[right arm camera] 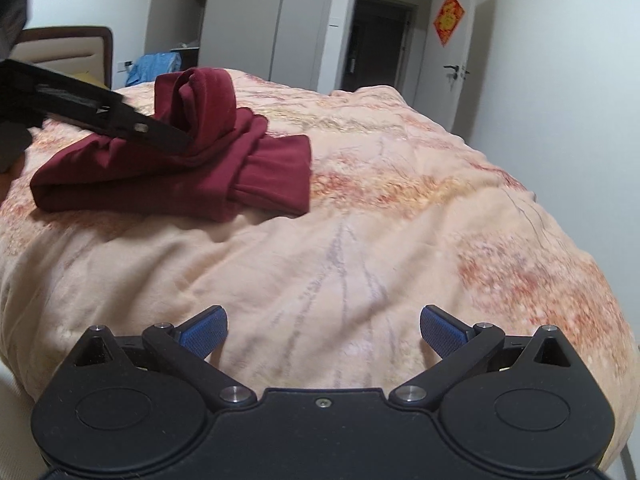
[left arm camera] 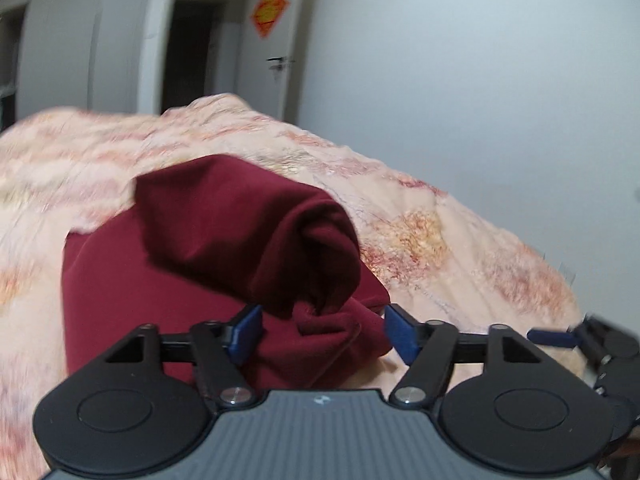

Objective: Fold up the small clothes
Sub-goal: 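Open the left tool and release the folded sweater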

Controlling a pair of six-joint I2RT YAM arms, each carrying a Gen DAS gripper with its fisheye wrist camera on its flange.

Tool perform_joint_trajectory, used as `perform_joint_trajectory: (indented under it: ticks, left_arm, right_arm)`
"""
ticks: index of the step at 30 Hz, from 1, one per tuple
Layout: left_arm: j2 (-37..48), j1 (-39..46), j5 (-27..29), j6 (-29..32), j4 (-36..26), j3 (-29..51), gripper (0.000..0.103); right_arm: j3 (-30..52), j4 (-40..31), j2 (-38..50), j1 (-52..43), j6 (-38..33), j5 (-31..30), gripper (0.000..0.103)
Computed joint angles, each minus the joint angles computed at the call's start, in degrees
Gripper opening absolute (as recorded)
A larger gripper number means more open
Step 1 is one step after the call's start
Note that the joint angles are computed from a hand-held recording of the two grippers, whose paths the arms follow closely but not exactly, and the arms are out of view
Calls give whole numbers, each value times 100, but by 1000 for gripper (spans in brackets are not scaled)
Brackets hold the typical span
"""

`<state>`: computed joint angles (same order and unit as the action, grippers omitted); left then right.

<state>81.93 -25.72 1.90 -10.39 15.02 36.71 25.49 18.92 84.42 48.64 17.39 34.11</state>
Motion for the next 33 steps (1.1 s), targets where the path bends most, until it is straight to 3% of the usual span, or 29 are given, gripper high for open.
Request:
perform_joint_trajectory:
  ticks: [3, 6, 10, 14, 19, 23, 26, 30, 32, 33]
  left_arm:
    - [-636, 68, -220, -876, -203, -318, 94]
    - [-1272, 118, -729, -1405, -521, -557, 102]
    - [-1721, 349, -1307, -1808, -709, -805, 103]
    - [-1602, 753, -1381, -1908, -973, -757, 103]
    - [-1310, 1158, -1117, -2041, -961, -819, 103]
    - [-1063, 1195, -997, -2161, -802, -944, 103]
    - [-986, 1127, -1052, -2160, -759, -975, 103]
    - [-952, 1057, -1097, -2141, -734, -980, 103]
    - [-934, 1075, -1064, -2152, -717, -978, 103]
    - [-939, 1077, -1057, -2153, -710, -984, 103]
  right_arm:
    - [-55, 178, -7, -65, 196, -18, 102]
    - [-155, 719, -25, -122, 371, -87, 103]
    - [-124, 1560, 49, -306, 624, -485, 103]
    - [396, 1840, 324, -734, 824, -1392, 103]
    - [1496, 1406, 938, -1198, 1004, -2504, 103]
    - [2326, 982, 1476, -1547, 1578, -3177, 103]
    - [2983, 467, 1829, -1656, 1880, -3153, 102]
    - [3753, -43, 2273, -1659, 1551, -2968, 89]
    - [4085, -270, 2501, -1698, 1486, -3046, 74]
    - [4244, -413, 2594, -1711, 1455, -3079, 60]
